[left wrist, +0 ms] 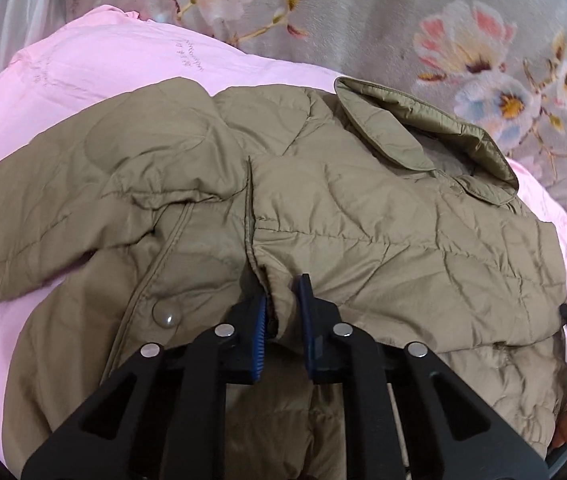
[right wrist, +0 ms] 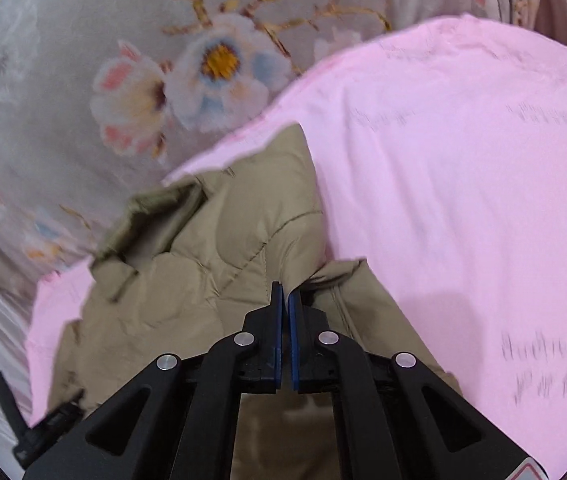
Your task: Fold large clothes
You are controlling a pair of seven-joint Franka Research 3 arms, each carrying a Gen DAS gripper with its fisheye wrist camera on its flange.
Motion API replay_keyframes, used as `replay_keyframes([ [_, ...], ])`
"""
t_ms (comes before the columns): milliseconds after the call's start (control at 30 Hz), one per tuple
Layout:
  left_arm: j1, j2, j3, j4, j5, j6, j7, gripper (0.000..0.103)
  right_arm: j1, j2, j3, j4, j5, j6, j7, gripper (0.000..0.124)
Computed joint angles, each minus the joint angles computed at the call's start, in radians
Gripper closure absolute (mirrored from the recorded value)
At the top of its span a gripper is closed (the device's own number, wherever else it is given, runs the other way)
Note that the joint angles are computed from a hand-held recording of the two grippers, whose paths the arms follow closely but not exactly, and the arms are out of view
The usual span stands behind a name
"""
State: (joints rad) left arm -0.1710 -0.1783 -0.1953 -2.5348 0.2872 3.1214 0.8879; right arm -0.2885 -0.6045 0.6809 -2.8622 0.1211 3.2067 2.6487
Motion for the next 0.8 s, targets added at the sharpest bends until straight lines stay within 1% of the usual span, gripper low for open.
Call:
replay_keyframes([
  [67,0.032,-0.061,-0.041,-0.051,0.037,-0.013,-0.04,0.09,0.068,-0.019,-0.042,-0.03,0.019,-0.02,0.009,0.121],
  [100,0.038,-0.103,-0.054,-0.087,0.049,-0.023,-0.058,0.09,0.084,-0.05,-0.042,-0.038,0.017,-0.053,0.012,0.121],
  [200,0.038,-0.221,-0.08,-0.177,0.069,-0.06,-0.099,0.09,0.151,-0.173,-0.027,-0.055,-0.013,-0.214,0.052,0.121],
  [233,0.025,-0.247,-0.072,-0.198,0.067,-0.067,-0.101,0.09,0.175,-0.2,-0.032,-0.064,-0.021,-0.241,0.065,0.121],
  [267,-0.002,-0.283,-0.051,-0.228,0.057,-0.077,-0.095,0.09,0.213,-0.233,-0.046,-0.083,-0.021,-0.262,0.078,0.121],
  [333,-0.016,-0.316,-0.046,-0.251,0.052,-0.09,-0.095,0.09,0.269,-0.266,-0.08,-0.115,-0.025,-0.273,0.099,0.121],
  [367,-0.017,-0.322,-0.047,-0.252,0.052,-0.098,-0.096,0.09,0.284,-0.265,-0.097,-0.121,-0.032,-0.272,0.103,0.121],
  [400,-0.012,-0.317,-0.054,-0.242,0.055,-0.111,-0.097,0.089,0.299,-0.241,-0.129,-0.116,-0.042,-0.271,0.089,0.121],
  [433,-0.007,-0.314,-0.062,-0.233,0.061,-0.124,-0.098,0.089,0.314,-0.219,-0.162,-0.105,-0.054,-0.281,0.072,0.121],
  [467,-0.004,-0.315,-0.066,-0.224,0.068,-0.139,-0.094,0.089,0.327,-0.217,-0.183,-0.095,-0.068,-0.309,0.064,0.119],
  [500,-0.014,-0.325,-0.058,-0.226,0.069,-0.147,-0.086,0.089,0.338,-0.223,-0.2,-0.076,-0.088,-0.358,0.052,0.116],
  [533,-0.03,-0.34,-0.04,-0.227,0.067,-0.164,-0.065,0.086,0.348,-0.244,-0.206,-0.057,-0.111,-0.422,0.045,0.113],
  [567,-0.038,-0.369,-0.028,-0.231,0.067,-0.183,-0.048,0.084,0.355,-0.289,-0.198,-0.044,-0.139,-0.49,0.05,0.111],
  [600,-0.04,-0.398,-0.022,-0.239,0.064,-0.198,-0.041,0.079,0.361,-0.334,-0.187,-0.036,-0.164,-0.546,0.063,0.109],
  [633,-0.04,-0.437,-0.018,-0.239,0.057,-0.229,-0.041,0.074,0.371,-0.38,-0.176,-0.024,-0.189,-0.601,0.076,0.105],
  [667,-0.056,-0.459,0.002,-0.237,0.04,-0.239,-0.03,0.072,0.381,-0.406,-0.172,-0.017,-0.208,-0.624,0.087,0.104],
  [700,-0.072,-0.467,0.017,-0.229,0.023,-0.242,-0.019,0.071,0.391,-0.42,-0.17,-0.005,-0.228,-0.627,0.092,0.104],
  [733,-0.088,-0.468,0.024,-0.208,0.008,-0.252,-0.008,0.071,0.399,-0.409,-0.175,0.014,-0.244,-0.616,0.085,0.104],
  [800,-0.107,-0.446,0.018,-0.164,-0.01,-0.264,0.012,0.07,0.404,-0.352,-0.177,0.065,-0.27,-0.577,0.067,0.104],
])
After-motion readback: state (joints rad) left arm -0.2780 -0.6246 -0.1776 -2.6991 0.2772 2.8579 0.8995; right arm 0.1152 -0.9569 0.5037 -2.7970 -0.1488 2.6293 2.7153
